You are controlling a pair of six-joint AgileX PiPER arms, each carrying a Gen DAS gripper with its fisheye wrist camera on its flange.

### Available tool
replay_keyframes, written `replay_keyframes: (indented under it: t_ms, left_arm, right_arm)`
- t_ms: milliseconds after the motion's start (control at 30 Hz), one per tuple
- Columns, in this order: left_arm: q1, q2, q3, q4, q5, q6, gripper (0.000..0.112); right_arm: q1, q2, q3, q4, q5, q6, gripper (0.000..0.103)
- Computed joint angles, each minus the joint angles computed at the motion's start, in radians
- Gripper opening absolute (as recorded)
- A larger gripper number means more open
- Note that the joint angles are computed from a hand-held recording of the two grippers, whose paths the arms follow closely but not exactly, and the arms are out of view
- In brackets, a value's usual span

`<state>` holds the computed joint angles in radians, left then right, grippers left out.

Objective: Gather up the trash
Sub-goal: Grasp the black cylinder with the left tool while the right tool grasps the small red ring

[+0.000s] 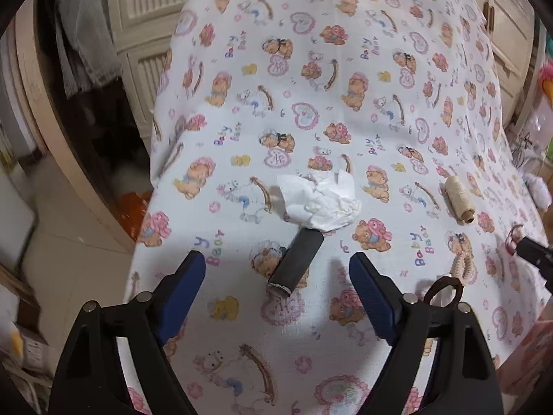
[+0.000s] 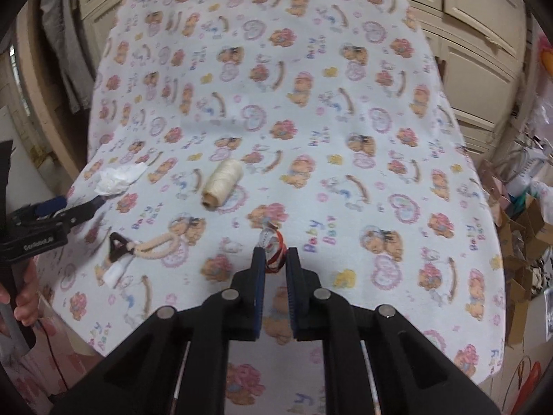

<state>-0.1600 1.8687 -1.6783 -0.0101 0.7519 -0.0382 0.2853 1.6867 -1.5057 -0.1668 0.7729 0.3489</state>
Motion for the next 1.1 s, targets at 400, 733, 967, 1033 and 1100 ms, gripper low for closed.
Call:
replay_keyframes:
  t_ms: [400,733,967,1033,1100]
  left_arm:
    - [-0.002,-0.029,0.053,-0.030,-0.021,0.006,0.028]
    - [-0.003,-0.028,-0.010,-0.137,0.111,0.056,0.013]
    - [-0.070,-0.023,-0.053,-0.062,0.211,0.022,0.011]
    - [-0.077,-0.037,-0.051,-0.061,0.212,0.017,0.011]
    - [-0.089,-0.068,-0.036,-0.053,0.200,0.017,0.011]
  right_arm:
    - [-0.012,-0.007,-0.008,0.033,0.003,-0.007,0.011]
    - [0.007,0.003,-0.013,-0.012,0.010,0.034,0.011]
    - [-0.015,-0.001,-0.012,0.026,0.008,0.044,0.011]
    - [-0.023,0.000,-0.017,0.051,0.012,0.026,0.011]
    - [-0.025,-0.006,-0.013,0.071,0.004,0.011,0.011]
